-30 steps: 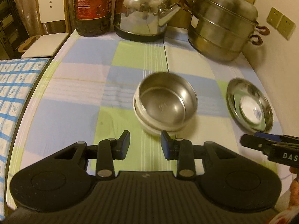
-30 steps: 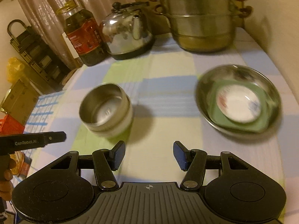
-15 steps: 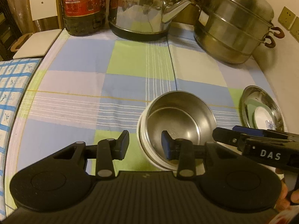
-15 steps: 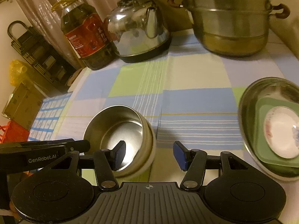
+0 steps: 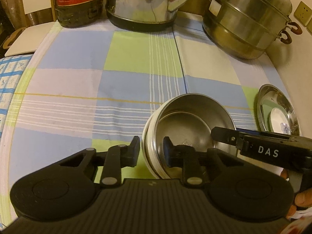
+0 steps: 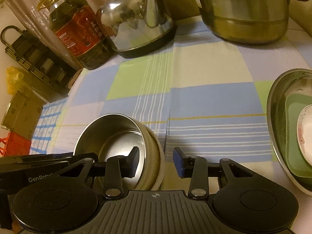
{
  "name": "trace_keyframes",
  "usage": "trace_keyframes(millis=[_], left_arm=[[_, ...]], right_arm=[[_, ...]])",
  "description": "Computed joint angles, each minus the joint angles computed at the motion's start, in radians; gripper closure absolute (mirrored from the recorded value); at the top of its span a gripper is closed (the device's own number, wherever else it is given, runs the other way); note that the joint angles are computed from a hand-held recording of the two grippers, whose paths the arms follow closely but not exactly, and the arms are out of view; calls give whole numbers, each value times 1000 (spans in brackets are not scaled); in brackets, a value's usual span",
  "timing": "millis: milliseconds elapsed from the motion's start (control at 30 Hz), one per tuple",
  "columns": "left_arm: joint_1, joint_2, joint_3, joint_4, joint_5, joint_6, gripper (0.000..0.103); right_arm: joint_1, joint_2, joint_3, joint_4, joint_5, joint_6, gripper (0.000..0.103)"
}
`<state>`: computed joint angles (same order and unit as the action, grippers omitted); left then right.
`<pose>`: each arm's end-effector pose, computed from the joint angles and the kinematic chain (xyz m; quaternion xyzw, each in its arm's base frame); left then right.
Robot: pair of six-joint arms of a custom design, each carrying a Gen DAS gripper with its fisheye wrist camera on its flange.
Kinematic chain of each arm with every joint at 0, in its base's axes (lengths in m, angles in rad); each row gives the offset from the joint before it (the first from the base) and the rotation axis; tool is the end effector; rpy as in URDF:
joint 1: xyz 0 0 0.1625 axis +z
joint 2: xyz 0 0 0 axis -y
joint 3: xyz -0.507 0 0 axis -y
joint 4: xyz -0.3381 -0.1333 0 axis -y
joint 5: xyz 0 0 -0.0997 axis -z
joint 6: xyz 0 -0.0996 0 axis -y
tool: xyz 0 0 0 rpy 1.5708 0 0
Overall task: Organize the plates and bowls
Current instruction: 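Close both grippers on the rim of the nested bowl stack, then lift the bowl stack and carry it toward the steel plate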
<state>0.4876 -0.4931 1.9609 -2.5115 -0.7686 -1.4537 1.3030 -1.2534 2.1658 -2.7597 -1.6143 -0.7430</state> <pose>-0.3746 -0.4306 -0.0438 -0.0637 0.8924 -0.2884 0.3412 -0.0048 -0.5049 0.3082 0.2302 -0.9631 0.1101 0.0856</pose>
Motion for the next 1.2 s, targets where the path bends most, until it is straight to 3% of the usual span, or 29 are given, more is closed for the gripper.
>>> trace_keyframes(millis=[300, 667, 1200], left_arm=[[16, 3, 10, -39, -21, 26, 83], [25, 6, 29, -93, -26, 57, 82], [6, 15, 4, -60, -17, 75, 83]], right_arm=[[4, 16, -22, 50, -15, 31, 76], [6, 15, 0, 18, -33, 78, 77], [16, -6, 9, -4, -60, 121, 80]])
